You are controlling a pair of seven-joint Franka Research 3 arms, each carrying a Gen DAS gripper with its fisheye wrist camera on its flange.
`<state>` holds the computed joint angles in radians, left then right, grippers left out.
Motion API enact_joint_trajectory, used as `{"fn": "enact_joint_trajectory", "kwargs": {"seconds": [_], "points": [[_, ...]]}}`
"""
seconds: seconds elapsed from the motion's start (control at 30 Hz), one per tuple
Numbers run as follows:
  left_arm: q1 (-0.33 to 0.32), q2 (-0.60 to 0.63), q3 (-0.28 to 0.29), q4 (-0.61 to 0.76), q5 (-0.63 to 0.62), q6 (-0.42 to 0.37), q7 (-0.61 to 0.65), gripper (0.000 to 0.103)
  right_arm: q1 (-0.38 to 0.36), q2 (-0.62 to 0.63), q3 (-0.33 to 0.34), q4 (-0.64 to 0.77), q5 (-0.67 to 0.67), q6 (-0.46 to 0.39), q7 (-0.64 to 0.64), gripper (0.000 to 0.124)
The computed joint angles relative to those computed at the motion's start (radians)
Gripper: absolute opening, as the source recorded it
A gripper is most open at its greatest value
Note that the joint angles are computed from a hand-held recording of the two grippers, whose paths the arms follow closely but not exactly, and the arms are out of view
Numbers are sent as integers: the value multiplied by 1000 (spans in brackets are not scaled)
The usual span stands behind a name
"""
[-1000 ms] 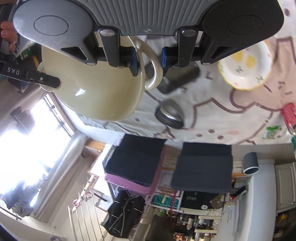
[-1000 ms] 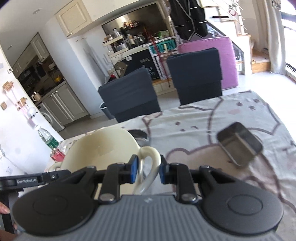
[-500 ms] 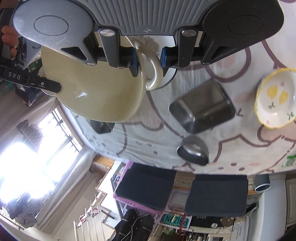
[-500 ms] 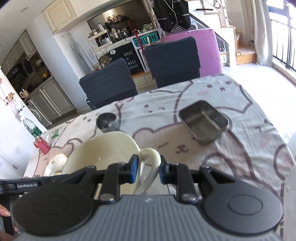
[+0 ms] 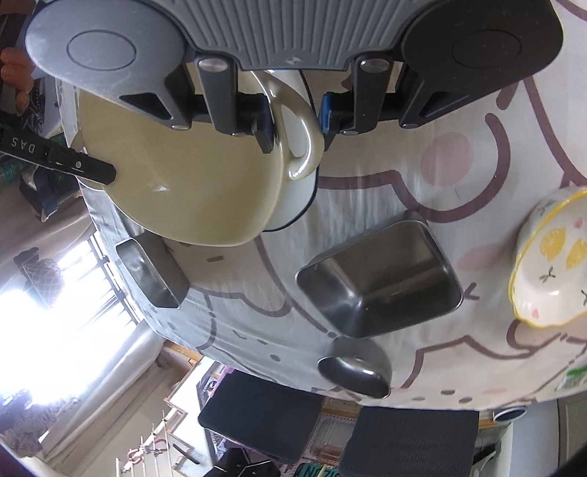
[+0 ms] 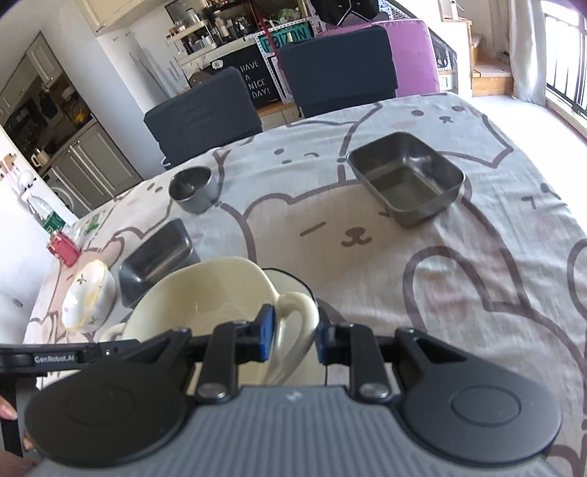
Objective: Organize plates and bowls
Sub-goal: 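Lift and carry the cream bowl with both grippers over the white plate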
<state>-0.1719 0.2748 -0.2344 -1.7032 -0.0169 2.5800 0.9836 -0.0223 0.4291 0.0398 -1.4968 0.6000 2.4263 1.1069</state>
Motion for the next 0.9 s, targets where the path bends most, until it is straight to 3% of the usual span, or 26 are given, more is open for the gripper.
{"fn": "enact_joint_trajectory", "kwargs": {"seconds": [0.9], "points": [[17, 62, -11, 32, -46, -12, 9, 31, 14, 65, -5, 104, -99, -47, 18, 26]]}}
